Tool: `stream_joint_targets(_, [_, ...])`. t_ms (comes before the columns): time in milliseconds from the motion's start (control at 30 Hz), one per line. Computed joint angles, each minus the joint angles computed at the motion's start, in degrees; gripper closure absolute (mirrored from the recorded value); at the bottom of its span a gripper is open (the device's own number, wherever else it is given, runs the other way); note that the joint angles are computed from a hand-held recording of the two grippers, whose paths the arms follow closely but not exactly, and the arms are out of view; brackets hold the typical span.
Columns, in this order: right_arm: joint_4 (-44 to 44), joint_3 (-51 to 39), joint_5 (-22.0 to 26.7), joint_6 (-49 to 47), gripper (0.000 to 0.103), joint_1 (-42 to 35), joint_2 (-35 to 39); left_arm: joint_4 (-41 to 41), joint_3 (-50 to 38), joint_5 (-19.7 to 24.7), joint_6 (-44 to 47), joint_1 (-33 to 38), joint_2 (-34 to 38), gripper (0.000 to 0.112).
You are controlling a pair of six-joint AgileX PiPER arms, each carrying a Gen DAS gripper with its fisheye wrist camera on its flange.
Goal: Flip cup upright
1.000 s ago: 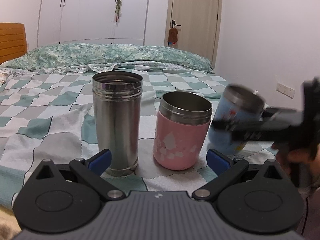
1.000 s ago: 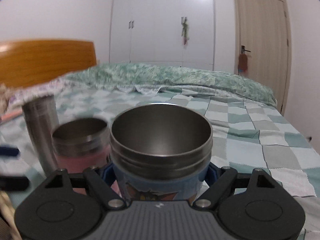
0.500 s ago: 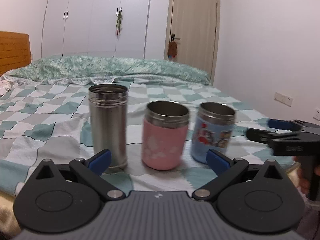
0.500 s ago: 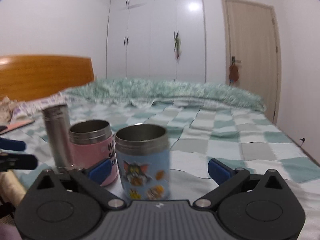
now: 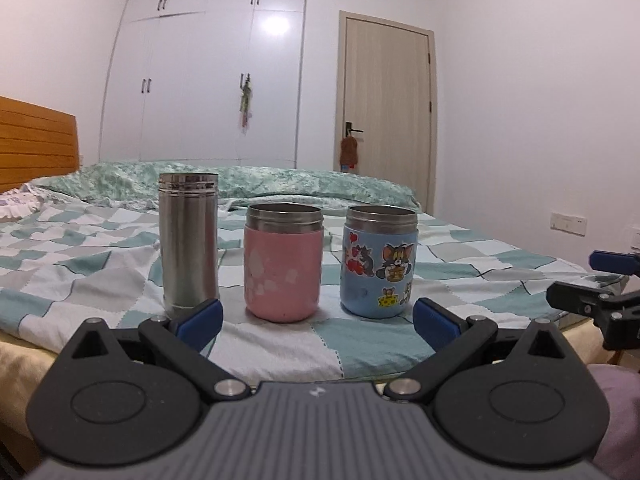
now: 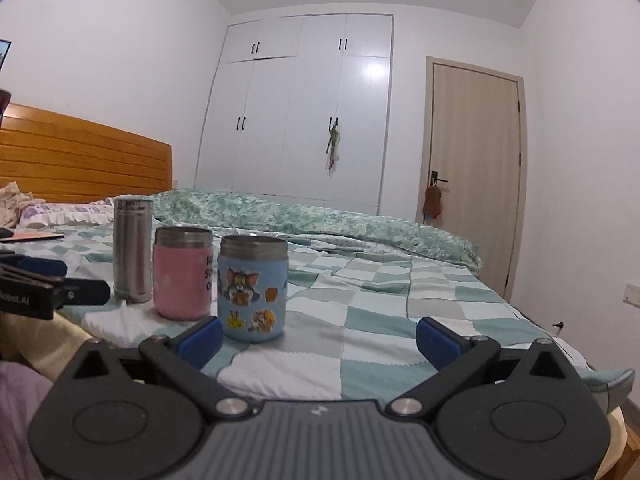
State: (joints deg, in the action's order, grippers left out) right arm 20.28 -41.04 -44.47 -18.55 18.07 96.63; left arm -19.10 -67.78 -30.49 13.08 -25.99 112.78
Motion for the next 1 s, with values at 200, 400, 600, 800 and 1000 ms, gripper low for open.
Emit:
stream_joint_targets(200, [-0.89,2.38,-4.15,1.0,0.0,0.46,-0.1,-1.05,2.17,-3.81,-0.97,-0.36,-0.08,0.009])
stream_joint_targets(400, [-1.19,2.73,-4.81,1.99,0.0,0.31,0.04,-1.29,2.47,-4.53,-0.5,-0.52,-0.14,0.009])
stream_joint_targets(600, [-1.14,2.86,-5.0,2.02,0.0,0.39,0.08,-1.17,2.94,-5.39,-0.7,-0.59,-0.12,0.009])
stream_joint_targets(800, [-1.14,2.8,-4.91,2.05,0.0,0.44,0.1,-1.07,3.01,-5.48,-0.75,-0.61,-0.15,0.009])
stream_joint_targets(1000, [-1.1,2.91,-4.97,1.87,0.0,0.58,0.04,-1.01,2.98,-5.48,-0.74,-0.59,-0.14,0.009])
